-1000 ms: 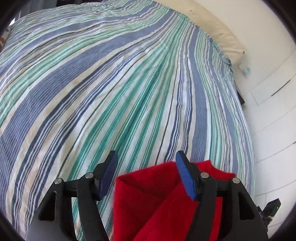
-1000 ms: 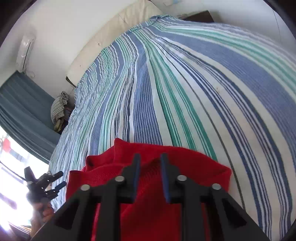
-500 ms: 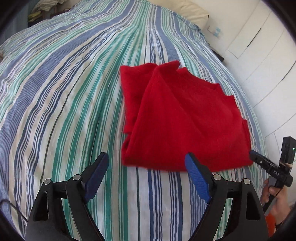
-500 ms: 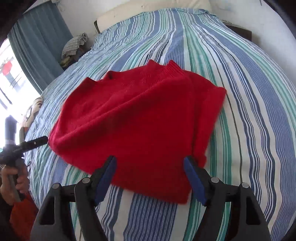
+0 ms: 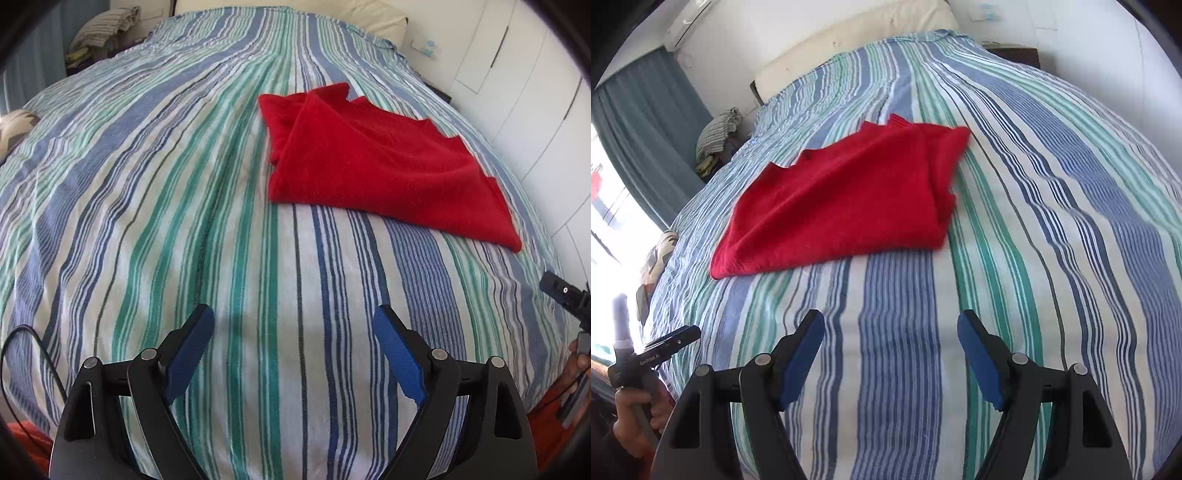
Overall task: Fold small clothes
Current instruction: 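Fold the hem up onto the collar and open both tools, then grasp the folded sweater edge with the right tool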
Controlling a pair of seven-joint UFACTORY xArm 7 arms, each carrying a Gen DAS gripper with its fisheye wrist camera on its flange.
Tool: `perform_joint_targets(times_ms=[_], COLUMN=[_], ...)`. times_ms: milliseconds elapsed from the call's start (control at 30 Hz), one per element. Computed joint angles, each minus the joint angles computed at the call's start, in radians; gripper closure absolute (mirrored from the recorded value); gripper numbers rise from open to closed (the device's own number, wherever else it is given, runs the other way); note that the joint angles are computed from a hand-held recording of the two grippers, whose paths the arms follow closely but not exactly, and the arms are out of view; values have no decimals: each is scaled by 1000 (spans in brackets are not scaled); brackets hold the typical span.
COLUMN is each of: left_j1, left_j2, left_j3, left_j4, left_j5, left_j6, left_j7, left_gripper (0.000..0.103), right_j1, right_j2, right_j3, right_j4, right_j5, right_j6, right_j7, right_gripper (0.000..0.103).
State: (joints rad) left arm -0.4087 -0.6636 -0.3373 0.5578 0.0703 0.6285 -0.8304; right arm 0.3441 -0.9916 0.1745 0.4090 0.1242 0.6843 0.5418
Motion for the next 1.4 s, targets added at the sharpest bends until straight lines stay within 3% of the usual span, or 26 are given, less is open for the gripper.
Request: perform_joint_targets(times_ms=[233, 333, 467, 633, 867, 900, 933, 1067, 1200, 1300, 1400], left_j1=[57, 63, 69, 64, 49, 48, 48, 54, 62, 69, 71], left_j2=[-41, -29, 2, 30, 42, 42, 43, 49, 52, 62, 66], left_j3=[18, 16, 13, 35, 65, 67, 67, 60, 47, 34, 25], left_j4=[-55, -57, -44, -39, -35, -35, -35, -33, -30, -24, -20], left_j5=[21, 33, 54, 46, 2, -3, -8, -9, 1, 15, 34], left_j6=[-22, -39, -53, -82, -92, -93, -93, -92, -88, -84, -73], left_j7=[-28, -17, 6, 31, 68, 72, 73, 78, 72, 60, 59], left_gripper=[14, 14, 14, 13, 12, 12, 11, 11, 11, 11, 11], right_j1=[12, -7, -7, -6, -10, -10, -10, 26, 68, 100, 95], right_j2=[517, 755, 1014, 1226, 1341, 1347, 1355, 1357, 1332, 1356, 1368], right_j3=[-66, -49, -28, -20, -19, -19, -19, -31, -66, -85, -85], right_j4=[466, 674, 901, 1101, 1255, 1267, 1281, 1302, 1273, 1289, 1290], right_j5=[-50, -76, -23, -77, -95, -90, -88, -155, -266, -357, -358], right_j6=[-80, -53, 4, 111, 265, 279, 298, 314, 202, 199, 223], right_j7=[-291, -398, -519, -563, -686, -698, -709, -736, -625, -543, -487], right_gripper=[29, 39, 46, 50, 74, 81, 97, 99, 99, 99, 98])
